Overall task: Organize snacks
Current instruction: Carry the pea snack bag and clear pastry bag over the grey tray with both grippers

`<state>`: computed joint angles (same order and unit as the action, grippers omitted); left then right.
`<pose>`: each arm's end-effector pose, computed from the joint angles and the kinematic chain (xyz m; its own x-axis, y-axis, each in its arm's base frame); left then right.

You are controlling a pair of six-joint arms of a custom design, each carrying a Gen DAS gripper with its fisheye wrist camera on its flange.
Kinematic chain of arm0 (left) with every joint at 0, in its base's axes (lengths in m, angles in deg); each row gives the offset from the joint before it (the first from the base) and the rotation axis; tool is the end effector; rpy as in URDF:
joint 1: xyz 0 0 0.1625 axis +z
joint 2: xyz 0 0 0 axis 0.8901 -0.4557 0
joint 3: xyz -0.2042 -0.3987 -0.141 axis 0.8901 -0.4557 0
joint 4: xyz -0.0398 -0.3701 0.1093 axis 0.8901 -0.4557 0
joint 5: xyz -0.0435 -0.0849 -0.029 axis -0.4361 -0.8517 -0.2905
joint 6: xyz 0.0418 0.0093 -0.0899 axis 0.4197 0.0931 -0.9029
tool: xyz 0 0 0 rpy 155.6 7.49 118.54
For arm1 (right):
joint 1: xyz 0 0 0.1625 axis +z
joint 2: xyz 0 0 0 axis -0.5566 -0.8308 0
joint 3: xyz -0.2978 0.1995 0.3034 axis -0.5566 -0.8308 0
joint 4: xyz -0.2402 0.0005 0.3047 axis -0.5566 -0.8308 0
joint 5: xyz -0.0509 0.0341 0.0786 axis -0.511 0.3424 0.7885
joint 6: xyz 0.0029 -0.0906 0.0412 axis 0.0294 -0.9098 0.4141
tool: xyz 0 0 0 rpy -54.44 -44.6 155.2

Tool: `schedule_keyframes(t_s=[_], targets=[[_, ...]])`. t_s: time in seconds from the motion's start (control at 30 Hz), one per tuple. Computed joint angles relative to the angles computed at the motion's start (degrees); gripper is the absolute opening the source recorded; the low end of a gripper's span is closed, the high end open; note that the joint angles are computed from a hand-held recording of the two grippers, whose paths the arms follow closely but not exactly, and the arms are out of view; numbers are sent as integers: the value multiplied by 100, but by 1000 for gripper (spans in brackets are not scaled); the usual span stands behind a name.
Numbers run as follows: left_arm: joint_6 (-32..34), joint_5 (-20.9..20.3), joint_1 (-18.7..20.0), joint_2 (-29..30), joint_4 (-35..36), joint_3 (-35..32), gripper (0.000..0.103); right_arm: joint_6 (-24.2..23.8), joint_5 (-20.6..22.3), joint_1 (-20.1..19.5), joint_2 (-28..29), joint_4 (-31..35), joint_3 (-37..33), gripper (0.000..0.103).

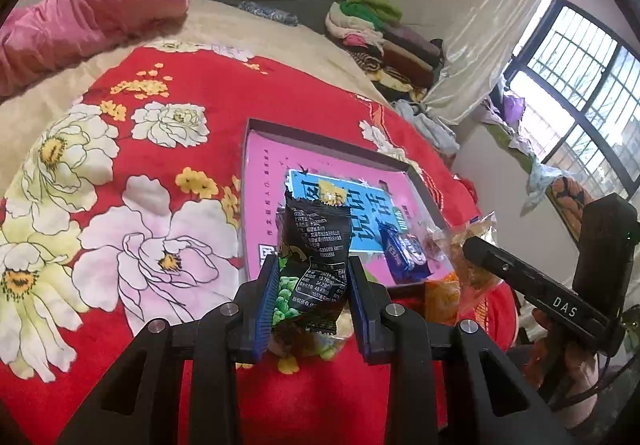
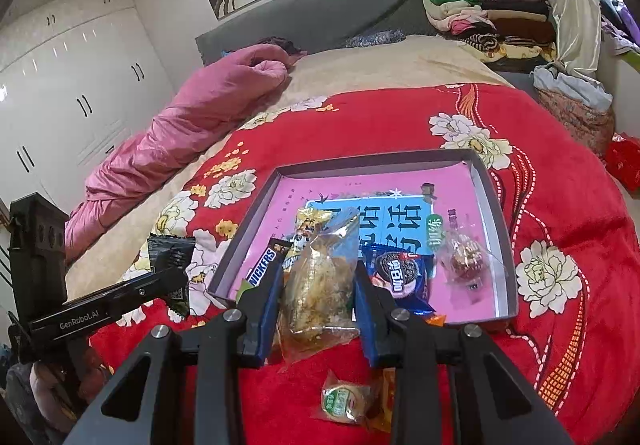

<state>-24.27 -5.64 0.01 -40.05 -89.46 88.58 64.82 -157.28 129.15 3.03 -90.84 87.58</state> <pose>-0.2596 -0.8513 0.1070 -0.8643 0.4338 -0.2547 0.5021 0.7746 -0.3846 0.1660 -0.7969 0.2671 -0.8838 0.0748 0.4618 -0.3063 0.6536 -0.6921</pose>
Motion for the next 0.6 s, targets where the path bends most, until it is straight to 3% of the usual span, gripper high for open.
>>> schedule_keyframes(t_s=[0.6], targets=[[61,242,13,454,275,-874,34,33,131,-46,262,-43,-555,35]])
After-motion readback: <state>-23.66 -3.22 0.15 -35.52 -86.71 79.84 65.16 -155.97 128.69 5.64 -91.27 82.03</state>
